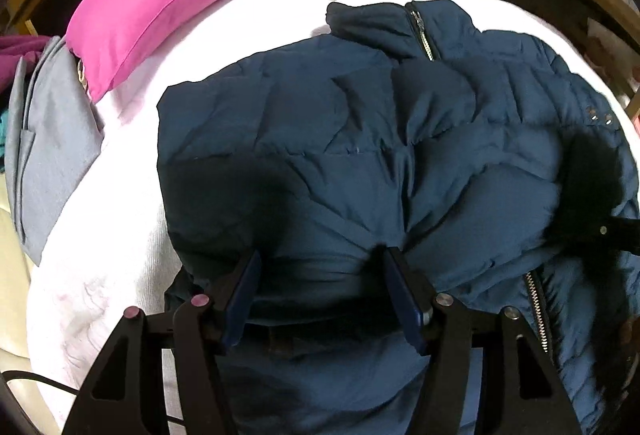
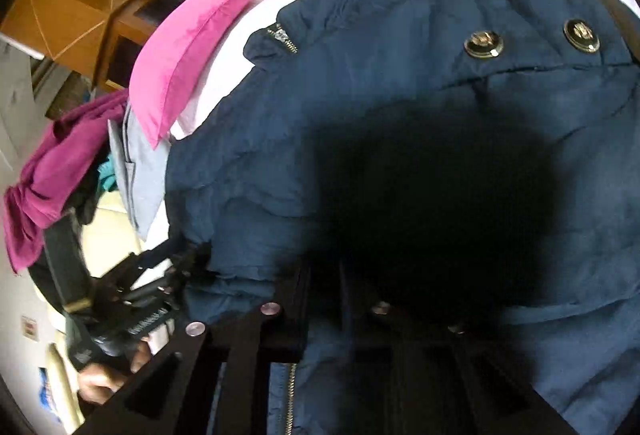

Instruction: Fold large clothes

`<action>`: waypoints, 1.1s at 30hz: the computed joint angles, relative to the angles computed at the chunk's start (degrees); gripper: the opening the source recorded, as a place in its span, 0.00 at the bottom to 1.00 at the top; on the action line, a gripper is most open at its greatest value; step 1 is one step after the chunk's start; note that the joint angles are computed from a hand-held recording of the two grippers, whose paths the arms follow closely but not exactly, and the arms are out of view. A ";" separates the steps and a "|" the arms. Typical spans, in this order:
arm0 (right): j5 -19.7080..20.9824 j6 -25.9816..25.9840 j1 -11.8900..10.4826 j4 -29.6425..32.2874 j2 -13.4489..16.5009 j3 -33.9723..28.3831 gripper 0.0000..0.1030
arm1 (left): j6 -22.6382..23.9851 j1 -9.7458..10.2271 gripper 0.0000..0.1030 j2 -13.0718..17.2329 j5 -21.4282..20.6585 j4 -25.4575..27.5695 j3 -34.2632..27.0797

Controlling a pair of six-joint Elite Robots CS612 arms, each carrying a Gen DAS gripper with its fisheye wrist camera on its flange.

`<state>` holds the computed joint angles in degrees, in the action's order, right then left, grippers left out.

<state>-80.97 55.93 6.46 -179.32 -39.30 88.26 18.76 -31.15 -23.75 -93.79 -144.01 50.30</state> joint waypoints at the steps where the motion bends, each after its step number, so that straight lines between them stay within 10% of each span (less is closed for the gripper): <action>1: 0.45 -0.45 -0.14 -0.68 -0.35 0.48 0.14 | -0.35 0.20 0.62 0.05 -0.75 0.48 -0.34; 8: -9.95 0.79 -1.26 -11.40 -5.21 7.22 0.22 | -5.14 1.20 0.62 0.02 -2.66 -0.20 -1.58; 12: -16.97 4.58 -2.46 -11.97 -7.05 9.86 0.62 | -6.47 1.35 0.62 0.66 -2.58 1.06 -2.90; 17: -16.99 7.90 -5.01 -9.31 -6.66 10.59 0.62 | -4.94 0.87 0.62 1.07 -0.84 1.00 -2.96; 23: -13.14 8.01 -6.68 -7.78 -4.44 8.67 0.59 | -4.34 0.80 0.63 1.33 -0.66 1.44 -3.05; 27: -11.29 4.45 -7.04 -4.28 -4.71 8.43 0.24 | -4.70 0.81 0.64 1.60 -0.81 1.76 -3.48; 33: -18.42 -0.05 -5.39 -4.25 -5.36 7.76 0.13 | -6.11 0.87 0.64 1.59 -1.12 1.67 -3.60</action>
<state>-99.39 55.88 1.07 -183.57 -44.66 96.02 12.65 -30.28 -22.16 -94.91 -142.34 46.70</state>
